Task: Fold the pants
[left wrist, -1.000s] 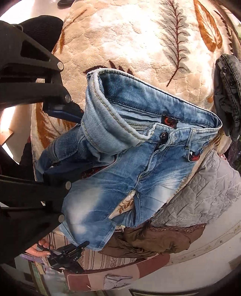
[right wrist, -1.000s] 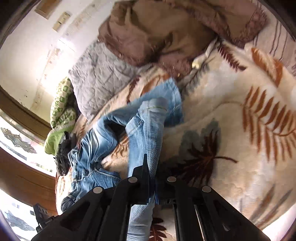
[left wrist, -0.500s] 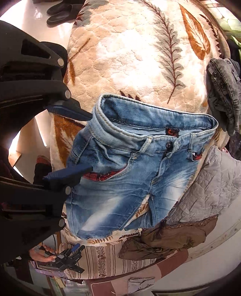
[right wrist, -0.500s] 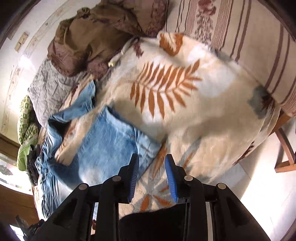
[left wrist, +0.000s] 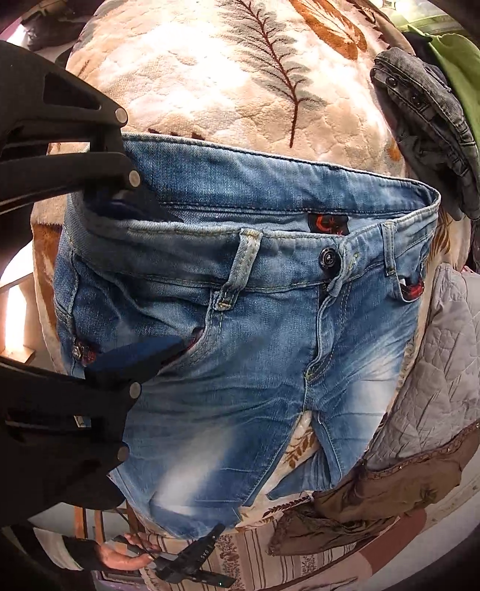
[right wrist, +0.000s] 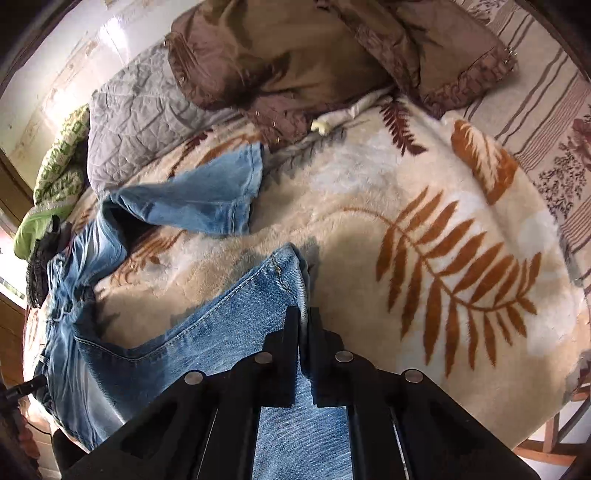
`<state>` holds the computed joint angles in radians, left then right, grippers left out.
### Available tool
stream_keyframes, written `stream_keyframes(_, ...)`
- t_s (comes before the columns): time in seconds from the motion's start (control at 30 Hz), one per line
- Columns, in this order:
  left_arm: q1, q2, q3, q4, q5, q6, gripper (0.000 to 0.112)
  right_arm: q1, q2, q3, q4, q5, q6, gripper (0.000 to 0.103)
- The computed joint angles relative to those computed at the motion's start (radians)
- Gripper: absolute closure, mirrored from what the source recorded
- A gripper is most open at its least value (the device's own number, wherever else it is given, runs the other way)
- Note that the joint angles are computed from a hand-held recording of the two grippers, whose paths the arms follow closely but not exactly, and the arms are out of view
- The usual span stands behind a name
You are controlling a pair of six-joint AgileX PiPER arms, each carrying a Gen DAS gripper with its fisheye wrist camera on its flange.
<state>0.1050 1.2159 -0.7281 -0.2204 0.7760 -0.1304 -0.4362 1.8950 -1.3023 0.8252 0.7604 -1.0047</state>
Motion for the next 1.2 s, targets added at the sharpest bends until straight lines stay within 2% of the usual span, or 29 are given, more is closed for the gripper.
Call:
stream_keyframes(0.07,0.027,0.03,0.013,-0.03,-0.016,0.03,0.056,-0.047,0.023,-0.025,-0.013,-0.025,0.05,0.101)
stream_keyframes(0.13,0.022,0.029,0.008,-0.028,-0.019,0.017,0.056,-0.047,0.106,-0.098,-0.139,-0.033,0.185,0.1)
stream_keyframes(0.2,0.026,0.024,-0.003,-0.031,0.012,0.032,0.056,-0.065,0.119,-0.101,-0.139,-0.026,0.18,0.099)
stream_keyframes(0.27,0.085,-0.001,-0.009,-0.092,0.058,0.117,0.056,-0.071,0.097,-0.106,-0.154,-0.013,0.216,0.089)
stream_keyframes(0.33,0.149,-0.009,-0.046,-0.117,0.094,0.167,0.056,-0.087,0.075,-0.116,-0.105,0.015,0.188,0.089)
stream_keyframes(0.37,0.177,0.007,-0.078,-0.125,0.104,0.18,0.056,-0.09,0.069,-0.132,-0.082,0.039,0.182,0.088)
stream_keyframes(0.4,0.205,0.04,-0.12,-0.139,0.112,0.194,0.055,-0.084,0.076,-0.164,-0.072,0.076,0.194,0.079)
stream_keyframes(0.43,0.236,0.079,-0.165,-0.159,0.122,0.206,0.054,-0.072,0.094,-0.21,-0.064,0.129,0.218,0.065)
stream_keyframes(0.5,0.289,0.172,-0.245,-0.231,0.12,0.235,0.045,-0.044,0.143,-0.296,-0.027,0.229,0.268,0.049)
stream_keyframes(0.53,0.301,0.228,-0.29,-0.256,0.122,0.229,0.04,-0.028,0.169,-0.329,0.006,0.268,0.293,0.048)
stream_keyframes(0.63,0.317,0.401,-0.418,-0.33,0.146,0.203,0.039,0.032,0.307,-0.486,0.108,0.406,0.429,0.047)
stream_keyframes(0.73,0.29,0.507,-0.479,-0.371,0.138,0.158,0.039,0.11,0.443,-0.639,0.152,0.454,0.582,0.047)
stream_keyframes(0.8,0.242,0.511,-0.494,-0.301,0.107,0.088,0.036,0.148,0.527,-0.724,0.186,0.448,0.681,0.044)
stream_keyframes(0.83,0.213,0.498,-0.496,-0.251,0.087,0.059,0.037,0.157,0.561,-0.752,0.216,0.438,0.716,0.046)
stream_keyframes(0.87,0.193,0.486,-0.497,-0.229,0.072,0.057,0.046,0.164,0.582,-0.778,0.221,0.425,0.748,0.055)
stream_keyframes(0.9,0.192,0.476,-0.495,-0.248,0.079,0.092,0.053,0.173,0.584,-0.804,0.197,0.407,0.754,0.1)
stream_keyframes(1.0,0.146,0.486,-0.527,-0.127,0.086,0.007,0.054,0.159,0.473,-0.732,0.226,0.278,0.585,0.099)
stream_keyframes(1.07,0.118,0.538,-0.555,-0.055,0.097,-0.04,0.057,0.157,0.453,-0.753,0.145,0.226,0.581,0.099)
stream_keyframes(1.1,0.103,0.548,-0.555,-0.022,0.079,-0.065,0.058,0.165,0.487,-0.823,0.045,0.234,0.639,0.098)
stream_keyframes(1.13,0.085,0.539,-0.547,0.013,0.049,-0.088,0.058,0.174,0.546,-0.914,-0.055,0.276,0.712,0.099)
stream_keyframes(1.2,0.069,0.541,-0.561,0.046,0.07,-0.107,0.058,0.184,0.629,-1.028,-0.204,0.354,0.815,0.099)
